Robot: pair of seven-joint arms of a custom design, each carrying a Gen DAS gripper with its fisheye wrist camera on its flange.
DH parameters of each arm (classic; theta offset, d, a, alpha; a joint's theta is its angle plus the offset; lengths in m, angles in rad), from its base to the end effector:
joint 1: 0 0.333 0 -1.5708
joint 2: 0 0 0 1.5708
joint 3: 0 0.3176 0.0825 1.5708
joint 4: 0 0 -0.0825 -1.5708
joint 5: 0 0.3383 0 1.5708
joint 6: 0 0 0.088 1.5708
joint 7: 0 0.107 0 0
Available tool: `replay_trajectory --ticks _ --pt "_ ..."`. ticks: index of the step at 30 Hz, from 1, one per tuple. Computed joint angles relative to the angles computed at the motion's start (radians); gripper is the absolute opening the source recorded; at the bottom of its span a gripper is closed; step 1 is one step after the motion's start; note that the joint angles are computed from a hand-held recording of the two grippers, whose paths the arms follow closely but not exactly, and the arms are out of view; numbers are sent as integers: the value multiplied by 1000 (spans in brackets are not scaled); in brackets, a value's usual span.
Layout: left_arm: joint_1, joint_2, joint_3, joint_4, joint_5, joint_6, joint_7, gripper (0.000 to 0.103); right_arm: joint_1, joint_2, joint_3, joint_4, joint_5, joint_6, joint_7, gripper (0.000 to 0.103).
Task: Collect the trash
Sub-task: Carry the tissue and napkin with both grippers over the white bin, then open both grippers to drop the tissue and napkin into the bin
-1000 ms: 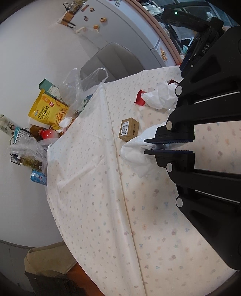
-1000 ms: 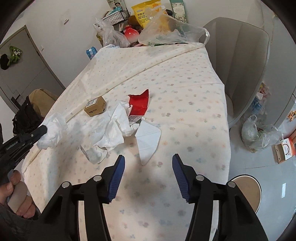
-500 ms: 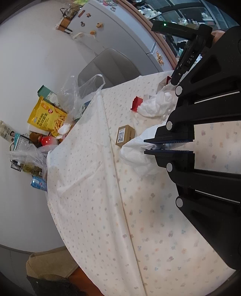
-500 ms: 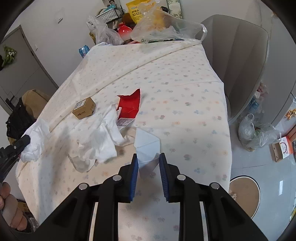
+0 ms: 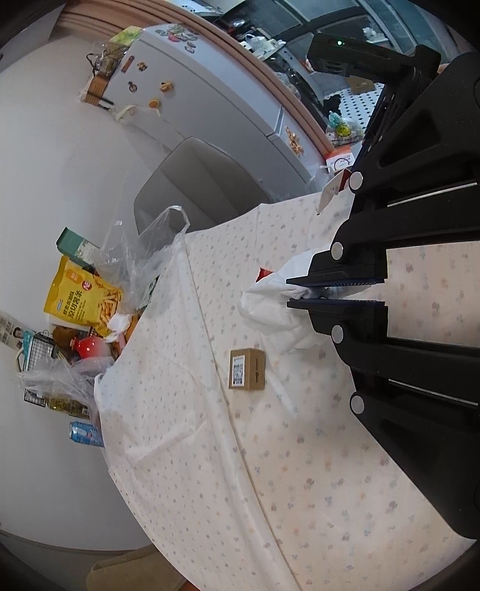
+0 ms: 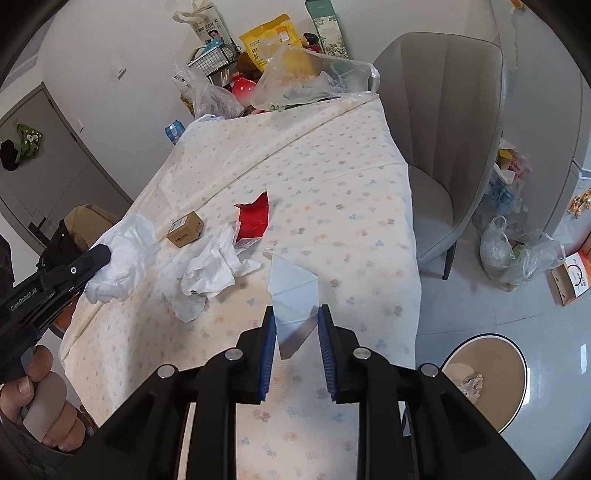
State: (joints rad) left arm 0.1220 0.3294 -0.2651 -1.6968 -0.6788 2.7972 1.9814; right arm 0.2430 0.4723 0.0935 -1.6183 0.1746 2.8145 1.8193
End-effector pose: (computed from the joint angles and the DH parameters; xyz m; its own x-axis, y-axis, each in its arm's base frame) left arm 0.6524 -0.0400 0.5113 -0.1185 -0.9119 0.3930 -0.7079 -0.1999 -0.6774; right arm 0.6569 0.2076 0.4601 0.0370 -0.9379 -0.3450 -0.7970 0.1806 -0.5764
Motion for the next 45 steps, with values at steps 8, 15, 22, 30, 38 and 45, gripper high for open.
replay_trajectory --ticks 8,15,22,30,38,45 --pt "-44 28 -32 45 22 -42 36 6 -15 -142 -43 -206 -6 116 68 23" --pt "-101 70 -49 101 64 -77 26 6 -52 -243 -68 -367 -10 179 115 23" --pt "-164 137 -60 171 141 -126 -17 6 -93 -298 -85 -488 -1 224 150 23" --pt "-240 219 -59 266 252 -187 -87 6 -162 -317 -74 -592 69 261 140 23" --pt "-295 277 -57 336 340 -236 -137 6 -326 -273 67 -634 323 311 -33 46" --pt "-327 306 -62 371 382 -267 -150 6 -357 -294 91 -693 437 348 -112 55"
